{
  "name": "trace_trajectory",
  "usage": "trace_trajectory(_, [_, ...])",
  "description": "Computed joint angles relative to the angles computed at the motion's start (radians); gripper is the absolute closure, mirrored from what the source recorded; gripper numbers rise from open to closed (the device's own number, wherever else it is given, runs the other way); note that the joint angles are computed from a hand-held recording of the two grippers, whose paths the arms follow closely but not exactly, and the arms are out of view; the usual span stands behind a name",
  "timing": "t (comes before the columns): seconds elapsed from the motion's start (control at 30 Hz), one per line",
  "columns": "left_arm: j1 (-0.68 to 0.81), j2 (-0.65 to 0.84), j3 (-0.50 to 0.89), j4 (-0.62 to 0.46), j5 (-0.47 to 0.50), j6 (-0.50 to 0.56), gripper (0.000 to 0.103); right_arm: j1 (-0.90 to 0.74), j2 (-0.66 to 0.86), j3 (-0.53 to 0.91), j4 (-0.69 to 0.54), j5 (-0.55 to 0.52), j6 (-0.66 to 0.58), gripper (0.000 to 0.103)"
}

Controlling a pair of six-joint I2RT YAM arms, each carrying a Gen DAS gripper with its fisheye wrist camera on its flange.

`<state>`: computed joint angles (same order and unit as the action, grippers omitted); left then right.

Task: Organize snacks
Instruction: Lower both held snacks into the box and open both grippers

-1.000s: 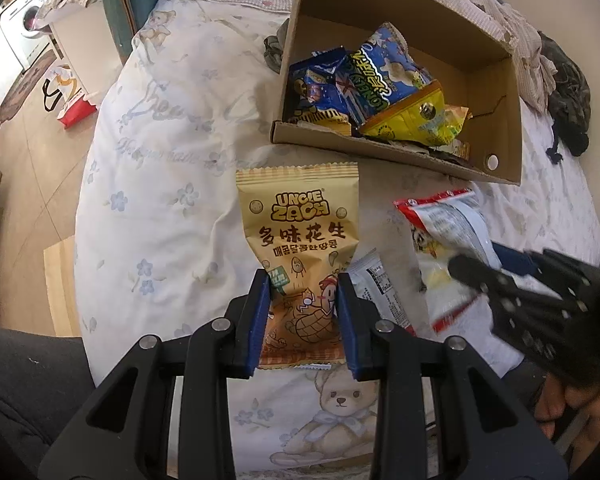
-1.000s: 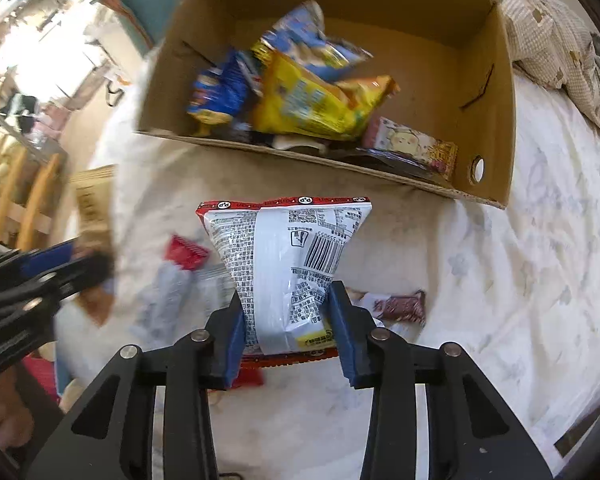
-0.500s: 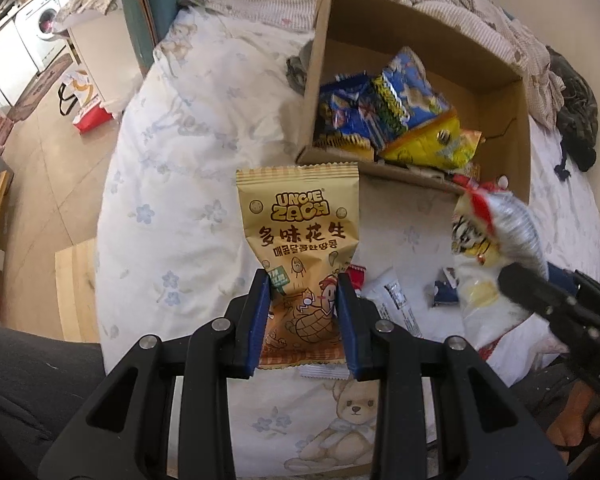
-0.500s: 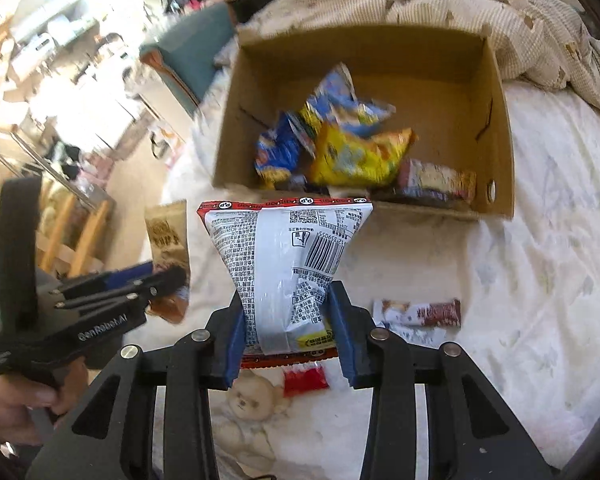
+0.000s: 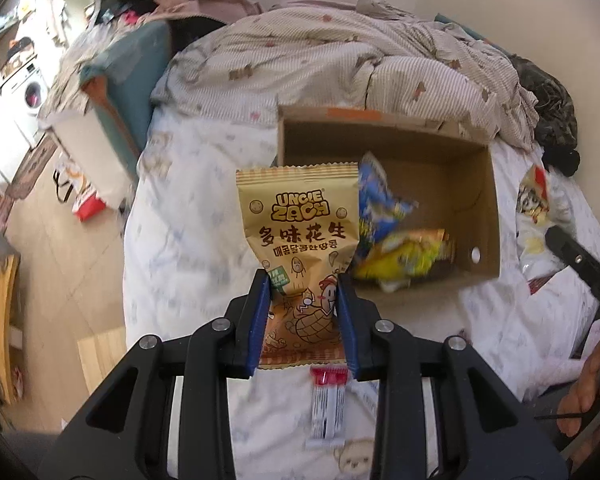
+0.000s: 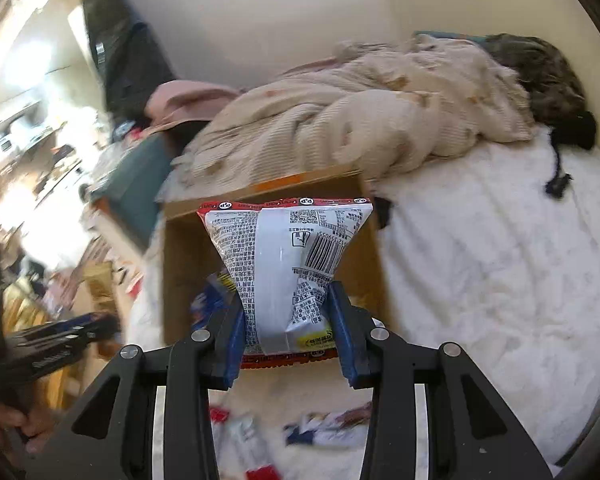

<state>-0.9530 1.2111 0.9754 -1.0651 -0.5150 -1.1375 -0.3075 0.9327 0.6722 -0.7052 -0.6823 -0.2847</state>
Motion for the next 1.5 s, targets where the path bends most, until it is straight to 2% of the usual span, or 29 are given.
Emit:
trace_trajectory(0.13, [0.082,0.071,0.052,0.075,0.013,0.14,0.075,0.019,0.128,0.03,0.063,0.05,0.04,0.063])
trace_trajectory(0.23, [0.119,0.125,0.075,0.129,0.027,0.204,0.075,0.054,0.187,0.048,0.108,0.076,0.069,0.063])
trace_trajectory(0.37, [0.179,0.187,0.097,0.192,0.08,0.254,0.075,0.109,0.254,0.066,0.165,0.121,0.087,0.063])
trace_trajectory(0.57, [0.226,0.277,0.121,0.279,0.099,0.337,0.075,0.177,0.356,0.096,0.222,0.179,0.112,0.063])
trace_trajectory(0.9, [0.269,0.35,0.062,0.427,0.086,0.419,0.075,0.24,0.494,0.151,0.262,0.232,0.135,0.06])
trace_trajectory(1.0, [0.282,0.355,0.045,0.459,0.111,0.433,0.075,0.248,0.518,0.154,0.268,0.238,0.137,0.06])
trace_trajectory(1.5, [0.288,0.348,0.036,0.474,0.115,0.391,0.074,0.271,0.514,0.152,0.262,0.211,0.153,0.057])
